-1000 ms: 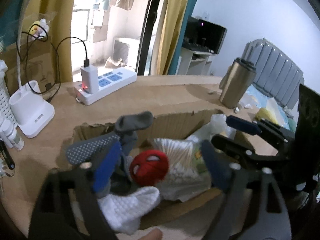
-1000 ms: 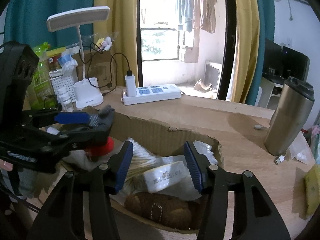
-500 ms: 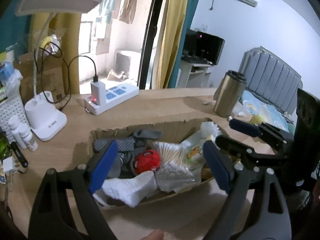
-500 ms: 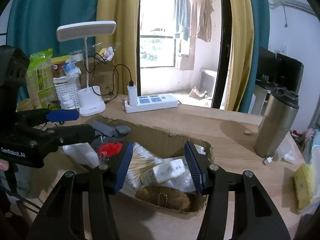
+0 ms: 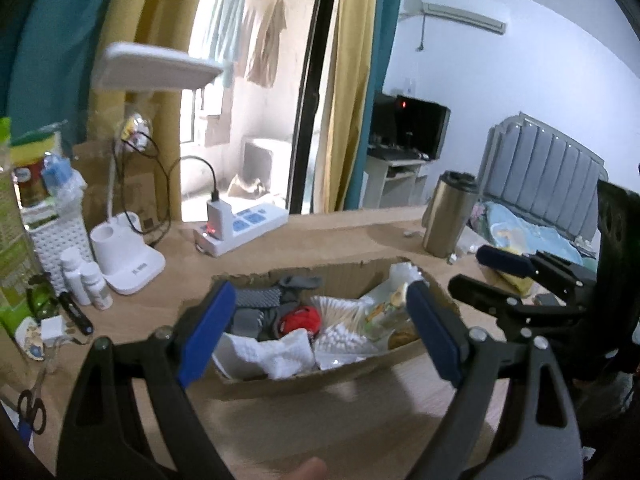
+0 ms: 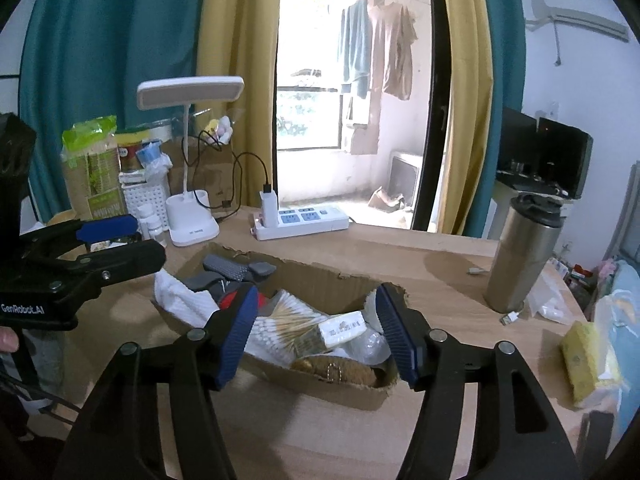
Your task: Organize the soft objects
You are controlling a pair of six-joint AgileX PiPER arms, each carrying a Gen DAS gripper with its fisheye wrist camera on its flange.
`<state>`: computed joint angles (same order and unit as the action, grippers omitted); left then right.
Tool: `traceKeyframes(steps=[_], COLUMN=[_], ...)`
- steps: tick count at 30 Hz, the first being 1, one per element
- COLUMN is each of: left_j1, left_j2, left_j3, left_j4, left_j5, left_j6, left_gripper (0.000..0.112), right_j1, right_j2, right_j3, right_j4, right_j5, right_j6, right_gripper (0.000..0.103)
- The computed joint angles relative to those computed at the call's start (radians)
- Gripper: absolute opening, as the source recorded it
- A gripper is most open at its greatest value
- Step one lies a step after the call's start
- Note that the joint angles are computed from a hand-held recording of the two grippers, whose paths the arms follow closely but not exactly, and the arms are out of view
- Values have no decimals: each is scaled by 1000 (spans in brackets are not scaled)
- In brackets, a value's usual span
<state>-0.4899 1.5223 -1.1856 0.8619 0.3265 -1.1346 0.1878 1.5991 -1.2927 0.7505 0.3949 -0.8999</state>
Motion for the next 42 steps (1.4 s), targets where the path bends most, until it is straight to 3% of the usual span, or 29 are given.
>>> traceKeyframes(steps=[2, 6, 13, 19, 26, 36, 42], left_j1=[-28, -78, -169, -297, -458, -528, -532], left_j2=[-30, -83, -165, -227, -270, -267, -270], left_j3=[28, 78, 150, 214, 258, 252, 244], left_j4=[124, 283, 347, 376, 468, 487, 492], left_j5=[24, 69, 160, 313, 553, 656, 654], left_j6=[-124, -289, -398, -476, -605, -583, -574], left_gripper=[97, 99, 100, 100, 100, 100, 100], right_j1=[1, -9, -34, -46, -50, -51, -66], right_j2=[-32, -96, -200, -278, -378, -462, -469], right_j3=[20, 66, 151, 223, 301, 364, 365], right_j4=[-20, -22, 14, 24, -45, -61, -25], right_j5=[1, 6, 13, 18, -14, -31, -20], right_j6=[32, 48, 46, 49, 124, 134, 101], right_gripper=[65, 66, 66, 66, 67, 71, 72])
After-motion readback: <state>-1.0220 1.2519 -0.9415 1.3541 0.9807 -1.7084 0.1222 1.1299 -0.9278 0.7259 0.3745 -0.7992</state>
